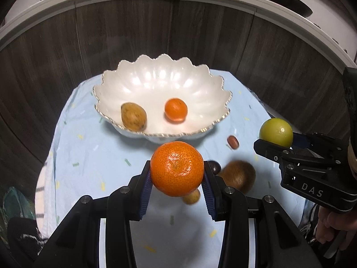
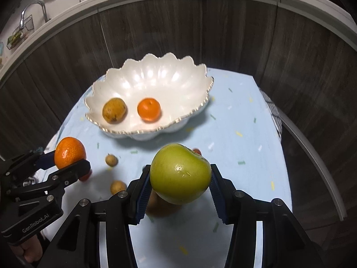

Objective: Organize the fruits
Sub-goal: 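Lift the mandarin and green apple and carry both over the white bowl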

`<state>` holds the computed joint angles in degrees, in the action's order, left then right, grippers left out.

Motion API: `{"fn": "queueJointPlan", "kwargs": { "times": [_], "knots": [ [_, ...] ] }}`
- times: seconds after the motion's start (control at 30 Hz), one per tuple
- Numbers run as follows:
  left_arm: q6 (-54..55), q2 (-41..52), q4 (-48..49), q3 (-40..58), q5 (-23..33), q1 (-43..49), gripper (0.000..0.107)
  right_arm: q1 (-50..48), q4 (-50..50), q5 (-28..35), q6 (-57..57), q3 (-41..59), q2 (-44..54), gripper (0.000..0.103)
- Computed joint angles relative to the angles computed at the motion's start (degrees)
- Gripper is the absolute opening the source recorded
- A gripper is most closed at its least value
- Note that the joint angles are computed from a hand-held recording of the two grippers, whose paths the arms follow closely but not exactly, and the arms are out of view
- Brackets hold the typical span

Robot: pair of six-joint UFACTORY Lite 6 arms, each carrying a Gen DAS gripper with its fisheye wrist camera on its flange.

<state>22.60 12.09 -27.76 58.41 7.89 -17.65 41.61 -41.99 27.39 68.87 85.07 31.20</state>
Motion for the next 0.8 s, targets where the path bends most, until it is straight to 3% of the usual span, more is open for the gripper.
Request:
{"fn": "queueJointPlan", "kwargs": {
  "times": [0.4,0.8],
  "knots": [
    [7.0,8.7,-2.5,15.0,6.3,4.8,0.041,-1.7,6.3,3.1,-8.9,17.2,9.6,0.05],
    [3.4,20.1,2.5,30.0,12.7,5.2,0.041,-5.3,13.6,7.7,-20.6,35.7,21.1,0.05]
  ]
}}
